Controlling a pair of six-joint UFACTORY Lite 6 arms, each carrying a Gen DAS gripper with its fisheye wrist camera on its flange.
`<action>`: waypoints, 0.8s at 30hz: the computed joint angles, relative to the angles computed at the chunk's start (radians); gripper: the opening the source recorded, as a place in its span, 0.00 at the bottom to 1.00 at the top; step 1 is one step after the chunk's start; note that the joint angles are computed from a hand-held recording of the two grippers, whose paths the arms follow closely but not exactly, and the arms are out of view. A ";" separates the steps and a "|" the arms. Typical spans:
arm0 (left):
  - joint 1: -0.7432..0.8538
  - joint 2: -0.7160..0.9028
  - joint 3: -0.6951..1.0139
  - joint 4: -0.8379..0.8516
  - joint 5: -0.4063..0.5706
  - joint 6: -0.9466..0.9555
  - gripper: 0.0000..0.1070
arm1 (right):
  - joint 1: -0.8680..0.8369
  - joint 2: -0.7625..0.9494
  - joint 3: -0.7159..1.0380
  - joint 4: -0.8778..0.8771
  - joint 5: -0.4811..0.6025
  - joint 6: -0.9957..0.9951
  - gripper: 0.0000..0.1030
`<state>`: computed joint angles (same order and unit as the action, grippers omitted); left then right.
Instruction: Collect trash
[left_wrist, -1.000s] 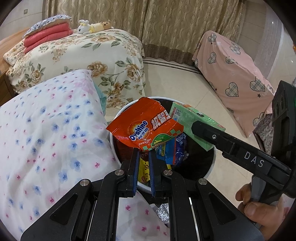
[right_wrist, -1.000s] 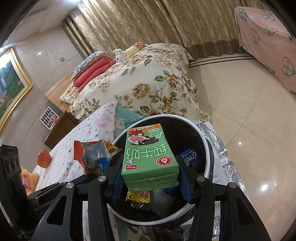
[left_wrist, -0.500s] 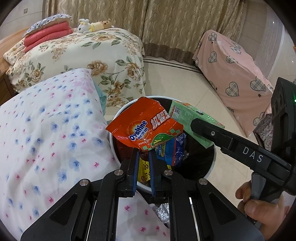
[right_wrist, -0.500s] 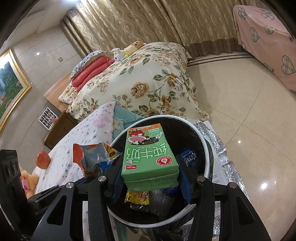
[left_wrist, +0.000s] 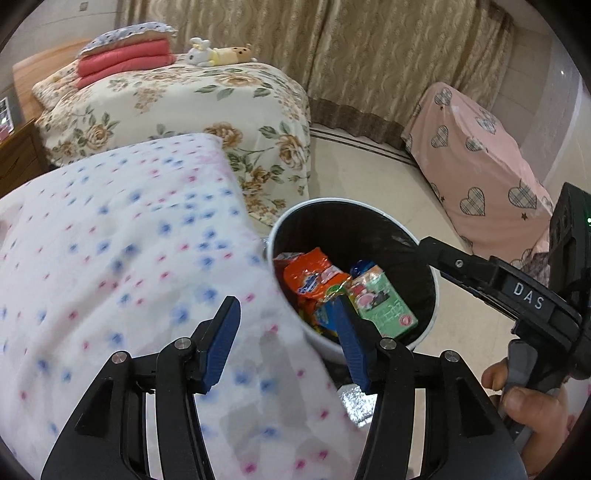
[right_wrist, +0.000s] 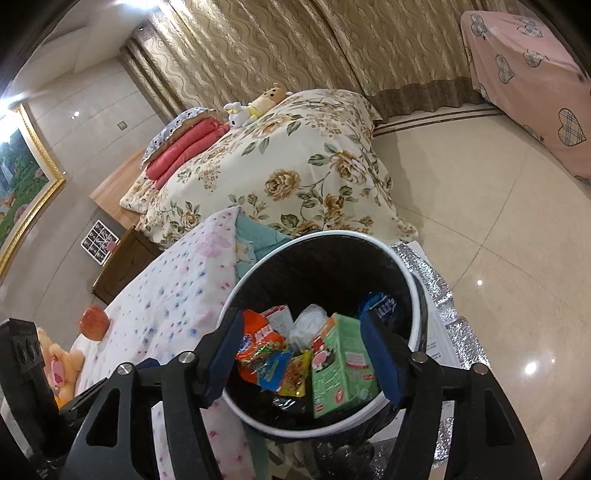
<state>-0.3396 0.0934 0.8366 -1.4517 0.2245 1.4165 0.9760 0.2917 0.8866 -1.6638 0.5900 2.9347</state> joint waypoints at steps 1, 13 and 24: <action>0.022 -0.027 -0.028 -0.020 0.012 0.023 0.50 | 0.012 0.003 0.006 0.009 0.006 -0.002 0.71; 0.259 -0.364 -0.320 -0.076 0.144 0.140 0.58 | 0.197 0.088 0.163 0.177 0.135 -0.130 0.86; 0.651 -0.635 -0.542 -0.034 0.334 0.268 0.70 | 0.325 0.278 0.418 0.296 0.270 -0.311 0.87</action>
<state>0.3113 -0.5419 0.2947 -1.4854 0.5587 1.6849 1.3012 0.5697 1.3047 -1.3681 0.8596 2.6238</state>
